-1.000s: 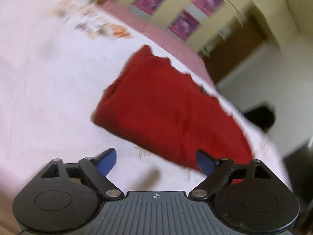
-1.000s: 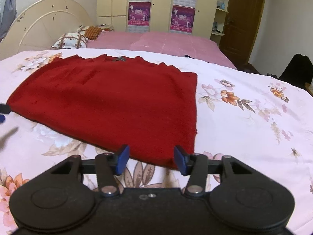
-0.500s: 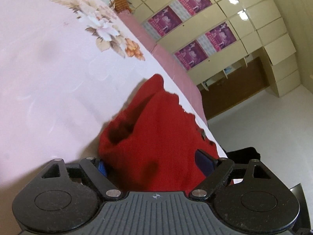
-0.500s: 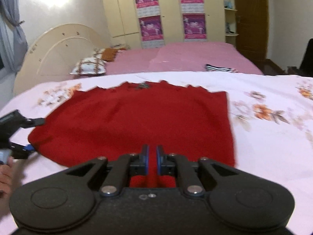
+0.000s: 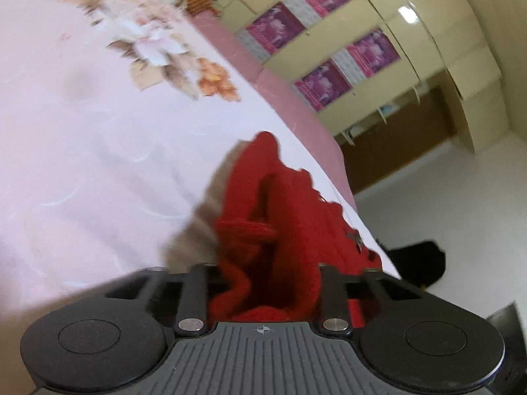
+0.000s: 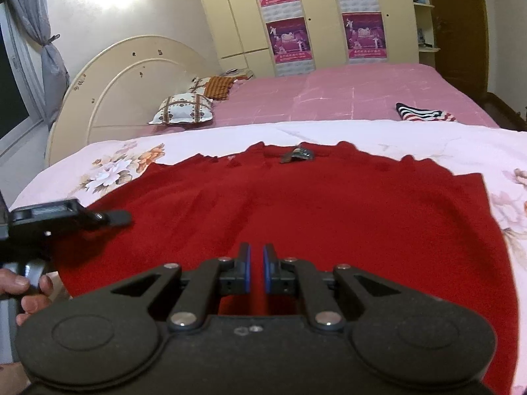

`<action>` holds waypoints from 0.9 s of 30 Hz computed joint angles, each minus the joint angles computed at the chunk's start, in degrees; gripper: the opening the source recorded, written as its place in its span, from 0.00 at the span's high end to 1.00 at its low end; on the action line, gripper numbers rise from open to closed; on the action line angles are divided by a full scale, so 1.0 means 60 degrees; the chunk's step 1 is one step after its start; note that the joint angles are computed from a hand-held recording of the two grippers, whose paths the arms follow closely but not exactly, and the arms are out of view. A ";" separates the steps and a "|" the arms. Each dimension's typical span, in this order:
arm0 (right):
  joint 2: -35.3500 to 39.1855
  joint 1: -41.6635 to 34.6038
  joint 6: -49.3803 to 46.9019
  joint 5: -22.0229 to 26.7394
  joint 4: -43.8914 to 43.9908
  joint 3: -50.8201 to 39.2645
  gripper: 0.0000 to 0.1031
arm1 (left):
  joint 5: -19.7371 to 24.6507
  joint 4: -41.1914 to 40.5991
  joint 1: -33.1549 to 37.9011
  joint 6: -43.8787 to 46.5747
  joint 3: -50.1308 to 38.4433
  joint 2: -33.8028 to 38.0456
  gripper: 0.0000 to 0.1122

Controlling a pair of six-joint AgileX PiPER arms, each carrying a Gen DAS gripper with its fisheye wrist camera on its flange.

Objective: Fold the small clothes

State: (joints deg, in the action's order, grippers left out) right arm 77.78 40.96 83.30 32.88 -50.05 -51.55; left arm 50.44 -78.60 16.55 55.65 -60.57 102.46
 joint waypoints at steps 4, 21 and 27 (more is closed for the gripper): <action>0.0327 -0.0065 -0.0722 0.0263 0.0590 -0.0202 0.97 | 0.0740 -0.1619 0.0485 0.1298 0.0877 -0.0431 0.84; 0.0251 -0.0207 -0.0541 0.0105 0.0388 0.0094 0.99 | 0.1796 -0.0843 -0.0397 0.0035 -0.0516 -0.1034 0.84; -0.2427 -0.1619 0.1471 -0.1489 0.1046 0.2031 0.86 | 0.0381 0.1048 -0.3605 -0.1421 -0.1556 -0.1468 0.84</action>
State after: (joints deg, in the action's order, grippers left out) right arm 63.22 31.25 92.13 23.94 -43.78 -39.37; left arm 52.72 -72.31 -5.08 47.12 -69.91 93.65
